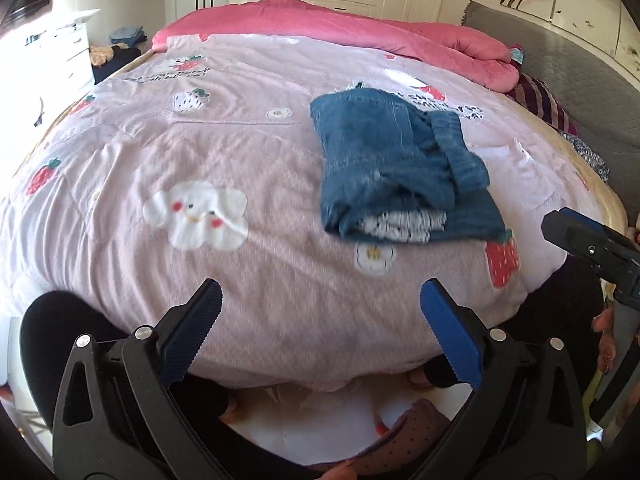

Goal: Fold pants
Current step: 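Withdraw both grippers from the folded pants and hold them still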

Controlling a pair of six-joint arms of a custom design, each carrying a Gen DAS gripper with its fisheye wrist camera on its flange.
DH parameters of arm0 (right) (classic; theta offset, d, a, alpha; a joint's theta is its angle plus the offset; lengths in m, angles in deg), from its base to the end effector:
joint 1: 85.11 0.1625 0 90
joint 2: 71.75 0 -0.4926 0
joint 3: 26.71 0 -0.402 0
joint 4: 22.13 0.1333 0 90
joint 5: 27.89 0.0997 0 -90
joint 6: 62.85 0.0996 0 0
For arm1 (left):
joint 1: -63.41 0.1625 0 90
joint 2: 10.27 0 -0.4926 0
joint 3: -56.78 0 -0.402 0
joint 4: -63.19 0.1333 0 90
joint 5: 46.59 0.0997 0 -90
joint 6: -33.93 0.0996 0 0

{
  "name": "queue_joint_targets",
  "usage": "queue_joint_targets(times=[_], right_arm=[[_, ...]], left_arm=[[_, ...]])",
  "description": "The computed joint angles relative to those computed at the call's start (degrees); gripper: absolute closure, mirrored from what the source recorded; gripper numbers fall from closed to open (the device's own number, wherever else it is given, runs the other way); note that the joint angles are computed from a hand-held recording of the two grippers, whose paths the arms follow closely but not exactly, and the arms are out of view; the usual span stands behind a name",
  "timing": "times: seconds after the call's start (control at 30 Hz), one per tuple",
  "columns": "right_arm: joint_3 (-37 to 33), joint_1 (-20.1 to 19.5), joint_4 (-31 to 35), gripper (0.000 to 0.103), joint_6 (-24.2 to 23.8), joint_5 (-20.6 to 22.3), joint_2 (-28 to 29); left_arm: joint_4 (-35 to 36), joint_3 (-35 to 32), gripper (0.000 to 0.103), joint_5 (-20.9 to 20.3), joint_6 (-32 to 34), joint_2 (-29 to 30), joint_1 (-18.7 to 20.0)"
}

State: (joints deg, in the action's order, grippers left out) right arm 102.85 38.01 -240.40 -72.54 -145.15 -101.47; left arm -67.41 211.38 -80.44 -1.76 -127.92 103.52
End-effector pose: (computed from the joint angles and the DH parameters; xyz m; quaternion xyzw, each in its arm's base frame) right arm 0.3406 -0.3616 -0.0198 0.2899 -0.8982 0.2801 0.1752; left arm -0.0105 -0.2913 0.3082 0.0941 0.8770 -0.3402 0.3261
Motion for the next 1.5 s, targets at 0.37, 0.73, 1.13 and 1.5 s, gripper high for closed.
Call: queue_joint_targets(times=[0.37,0.73,1.13,1.5], right_arm=[[1.40,0.91,-3.03,0.005,-0.45,-2.75,0.69],[1.70,1.01,-3.60,0.005,-1.50,-3.00,1.24],[1.66,1.03,-3.11,0.004,-0.62,-3.37,0.99],[1.73,1.01,-3.16,0.004,-0.33,-3.21,1.27]], left_arm=[[6.70,0.15,0.010,1.36,-5.56,-1.71,-2.65],[10.12,-0.34,0.010,2.66,-8.27,-2.83,-3.78],[13.20,-0.81,0.010,3.33,-10.40,-3.44,-4.72],[15.12,-1.13,0.010,3.86,-12.38,-3.55,-5.22]])
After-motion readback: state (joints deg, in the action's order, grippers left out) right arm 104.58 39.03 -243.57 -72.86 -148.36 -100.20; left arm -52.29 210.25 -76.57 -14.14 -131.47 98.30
